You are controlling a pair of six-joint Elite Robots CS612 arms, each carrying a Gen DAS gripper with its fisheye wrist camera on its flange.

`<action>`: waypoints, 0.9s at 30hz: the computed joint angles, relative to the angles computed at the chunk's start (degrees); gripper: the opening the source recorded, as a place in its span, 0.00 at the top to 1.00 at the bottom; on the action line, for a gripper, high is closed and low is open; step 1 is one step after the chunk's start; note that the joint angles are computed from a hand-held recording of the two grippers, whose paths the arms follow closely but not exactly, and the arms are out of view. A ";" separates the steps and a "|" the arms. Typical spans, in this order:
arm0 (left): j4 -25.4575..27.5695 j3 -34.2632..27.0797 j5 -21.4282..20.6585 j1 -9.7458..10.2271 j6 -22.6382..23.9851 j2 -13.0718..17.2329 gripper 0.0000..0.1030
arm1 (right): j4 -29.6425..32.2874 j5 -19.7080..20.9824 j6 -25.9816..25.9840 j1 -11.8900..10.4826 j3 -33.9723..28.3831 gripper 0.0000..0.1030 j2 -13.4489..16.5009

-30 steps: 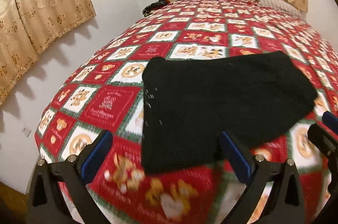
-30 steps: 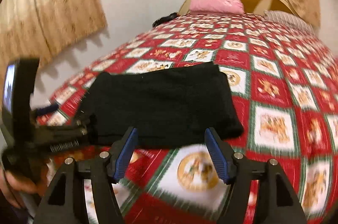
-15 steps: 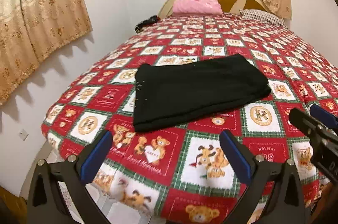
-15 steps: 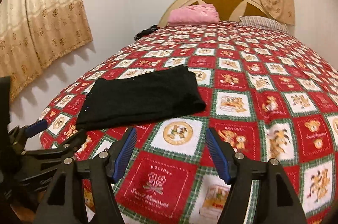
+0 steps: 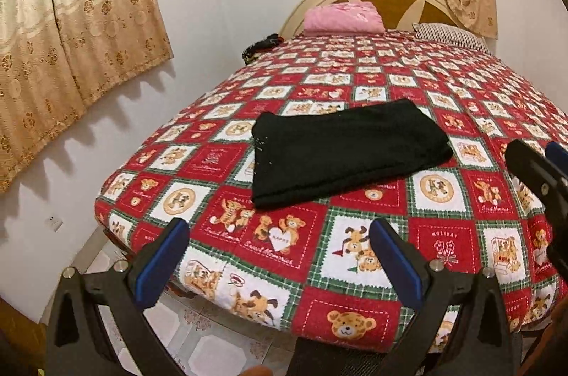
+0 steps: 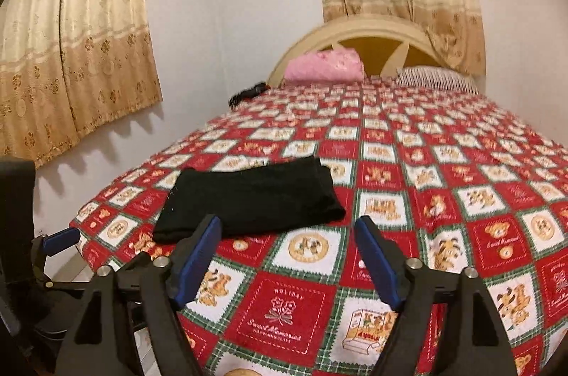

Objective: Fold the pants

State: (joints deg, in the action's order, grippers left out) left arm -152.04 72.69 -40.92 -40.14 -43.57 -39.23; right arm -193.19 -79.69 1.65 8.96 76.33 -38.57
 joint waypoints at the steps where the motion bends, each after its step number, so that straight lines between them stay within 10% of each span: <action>1: 0.36 -0.06 0.17 -0.02 -0.33 -0.03 0.00 | -0.35 0.00 -0.12 0.00 0.07 0.23 -0.03; 9: 12.27 -2.18 3.73 -0.25 -6.21 -0.04 0.00 | -1.62 -0.84 1.77 -0.39 0.62 0.23 -0.25; 27: 11.70 -2.00 3.73 -0.43 -6.65 -0.35 0.00 | -2.68 -1.10 3.34 -0.85 1.45 0.22 -0.55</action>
State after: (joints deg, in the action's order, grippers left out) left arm -140.34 70.69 -37.19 -40.57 -50.22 -39.59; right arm -195.87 -80.79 5.00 8.11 77.78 -39.12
